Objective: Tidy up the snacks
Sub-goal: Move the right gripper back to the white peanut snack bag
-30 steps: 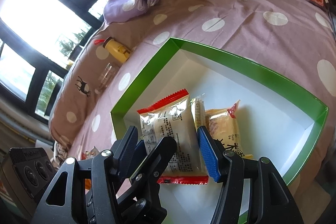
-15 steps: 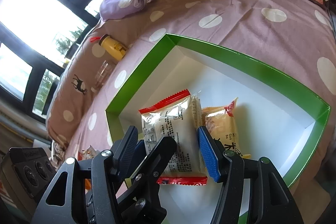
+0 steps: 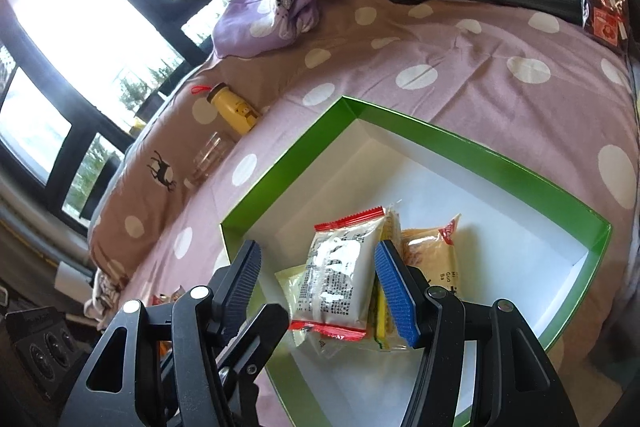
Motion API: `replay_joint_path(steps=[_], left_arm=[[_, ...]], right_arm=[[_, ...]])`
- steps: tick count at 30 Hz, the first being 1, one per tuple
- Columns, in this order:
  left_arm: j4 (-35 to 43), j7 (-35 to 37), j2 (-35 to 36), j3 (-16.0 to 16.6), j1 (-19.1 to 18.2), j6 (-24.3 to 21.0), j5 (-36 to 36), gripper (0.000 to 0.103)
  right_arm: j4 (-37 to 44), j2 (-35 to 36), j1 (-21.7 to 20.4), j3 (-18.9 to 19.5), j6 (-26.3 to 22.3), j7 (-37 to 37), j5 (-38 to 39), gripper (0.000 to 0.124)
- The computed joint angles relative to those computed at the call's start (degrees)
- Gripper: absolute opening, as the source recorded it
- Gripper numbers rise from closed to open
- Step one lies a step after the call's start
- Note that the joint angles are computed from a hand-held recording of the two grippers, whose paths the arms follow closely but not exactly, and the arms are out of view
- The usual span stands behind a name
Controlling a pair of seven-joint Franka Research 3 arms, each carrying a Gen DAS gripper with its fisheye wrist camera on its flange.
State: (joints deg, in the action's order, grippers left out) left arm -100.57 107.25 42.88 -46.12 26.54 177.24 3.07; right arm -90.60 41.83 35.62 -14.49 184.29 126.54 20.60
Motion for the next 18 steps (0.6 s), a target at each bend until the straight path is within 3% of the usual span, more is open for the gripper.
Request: replay_joint_path(steps=[6, 8, 10, 13, 14, 17, 18], left_arm=[[-7.0, -4.4, -6.4, 1.2, 4.9, 3.5, -0.3, 0.056], [-10.2, -7.4, -10.1, 4.6, 4.3, 6.7, 0.3, 0.063], [-13.1, -10.9, -14.2, 10.6, 1.4, 9.5, 0.4, 0.079], [-15.3, -15.6, -17.2, 17.0, -1.1, 9.1, -0.2, 0.088], [-15.6, -17.0, -17.3, 17.3, -0.3, 8.4, -0.3, 0.088], [-16.2, -19.5, -14.9, 11.6, 7.8, 7.8, 0.0, 0.088], [-15.9, -21.0, -14.5, 12.1, 8.2, 7.2, -0.3, 0.088]], right_arm=[[2.2, 1.7, 6.8, -7.5, -2.0, 2.2, -1.6, 0.062], [3.3, 2.5, 8.7, -9.7, -3.0, 3.4, -3.0, 0.067], [4.8, 3.4, 9.7, -10.7, -4.1, 4.4, -4.8, 0.071], [7.4, 4.6, 9.9, -10.5, -5.7, 5.2, -7.9, 0.075], [8.3, 4.9, 9.7, -10.0, -6.2, 5.3, -9.0, 0.076], [11.4, 6.2, 8.9, -8.4, -7.6, 4.9, -12.3, 0.079], [12.6, 6.8, 8.8, -8.0, -8.2, 4.7, -13.4, 0.080]])
